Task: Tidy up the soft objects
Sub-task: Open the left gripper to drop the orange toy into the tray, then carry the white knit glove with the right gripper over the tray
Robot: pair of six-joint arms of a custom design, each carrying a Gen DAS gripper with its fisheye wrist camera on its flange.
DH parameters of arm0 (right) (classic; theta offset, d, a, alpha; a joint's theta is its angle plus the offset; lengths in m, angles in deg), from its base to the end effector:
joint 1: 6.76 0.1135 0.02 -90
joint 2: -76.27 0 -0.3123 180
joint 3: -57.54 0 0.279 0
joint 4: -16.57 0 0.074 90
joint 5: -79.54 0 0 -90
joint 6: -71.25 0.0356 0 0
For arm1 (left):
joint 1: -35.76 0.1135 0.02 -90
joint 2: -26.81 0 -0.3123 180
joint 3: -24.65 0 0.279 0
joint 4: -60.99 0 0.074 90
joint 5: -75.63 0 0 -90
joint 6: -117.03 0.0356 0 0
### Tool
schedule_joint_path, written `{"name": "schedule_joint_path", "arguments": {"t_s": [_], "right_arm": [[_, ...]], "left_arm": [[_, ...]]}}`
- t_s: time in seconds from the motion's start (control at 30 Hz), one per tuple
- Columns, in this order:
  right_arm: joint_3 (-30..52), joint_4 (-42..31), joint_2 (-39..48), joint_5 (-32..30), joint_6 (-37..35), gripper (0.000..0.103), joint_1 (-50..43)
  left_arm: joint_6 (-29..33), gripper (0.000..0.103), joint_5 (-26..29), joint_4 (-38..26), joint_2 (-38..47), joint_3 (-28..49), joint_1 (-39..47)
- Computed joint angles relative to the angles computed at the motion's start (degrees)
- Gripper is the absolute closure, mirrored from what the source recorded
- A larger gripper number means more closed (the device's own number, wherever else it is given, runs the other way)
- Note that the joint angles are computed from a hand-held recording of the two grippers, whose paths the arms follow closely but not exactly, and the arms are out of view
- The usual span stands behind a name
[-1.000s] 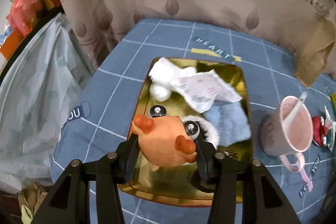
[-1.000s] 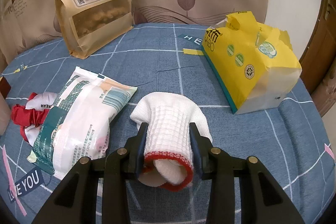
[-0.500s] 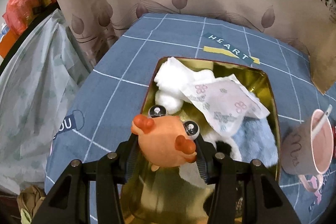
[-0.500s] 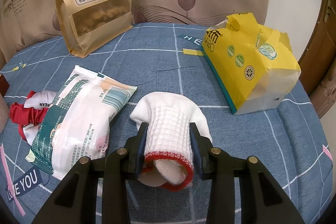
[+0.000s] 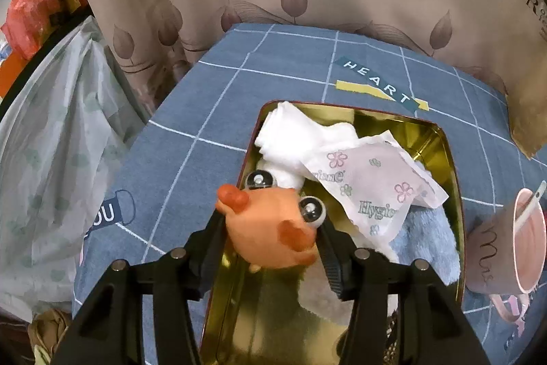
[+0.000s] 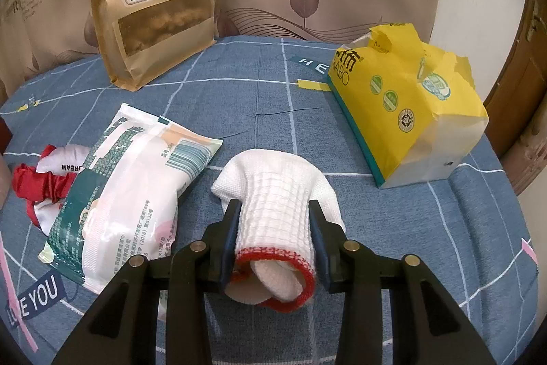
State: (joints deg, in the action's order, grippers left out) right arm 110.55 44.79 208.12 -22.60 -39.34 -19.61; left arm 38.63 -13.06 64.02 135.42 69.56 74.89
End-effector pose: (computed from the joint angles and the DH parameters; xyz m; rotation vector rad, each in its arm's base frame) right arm 0.3443 -0.0709 -0.0117 -0.2558 2.4140 -0.0027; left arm 0.2309 0.1868 0.0638 -0.6244 2.5821 0.2704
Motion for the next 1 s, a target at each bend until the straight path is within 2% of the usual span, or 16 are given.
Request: {"name": "schedule_joint_path", "arguments": {"t_s": [0.13,0.33,0.67,0.83,1.0], "right_arm": [[0.03,0.09,0.03,0.38,-0.14,0.066,0.12],[-0.10,0.54,0.14,1.03,-0.25,0.066,0.41],[0.00,0.38,-0.04,0.66,-0.25,0.068,0.21],[-0.60,0.93,-0.62,0.10,-0.19,0.073,-0.29],[-2.23,1.46,-2.72,1.13,0.48,0.076,0.01]], "left_arm": [[-0.25,0.048,2.51,-1.00,-1.81,-0.38,1.16],[-0.23,0.048,3.27,0.06,-8.76,-4.19,2.05],[4.49,0.048,6.91,3.62,-24.21,-17.61,8.37],[7.34,0.048,7.20,7.54,-25.85,-21.95,11.96],[8.63,0.048,10.19,9.34,-25.27,-22.90,16.74]]}}
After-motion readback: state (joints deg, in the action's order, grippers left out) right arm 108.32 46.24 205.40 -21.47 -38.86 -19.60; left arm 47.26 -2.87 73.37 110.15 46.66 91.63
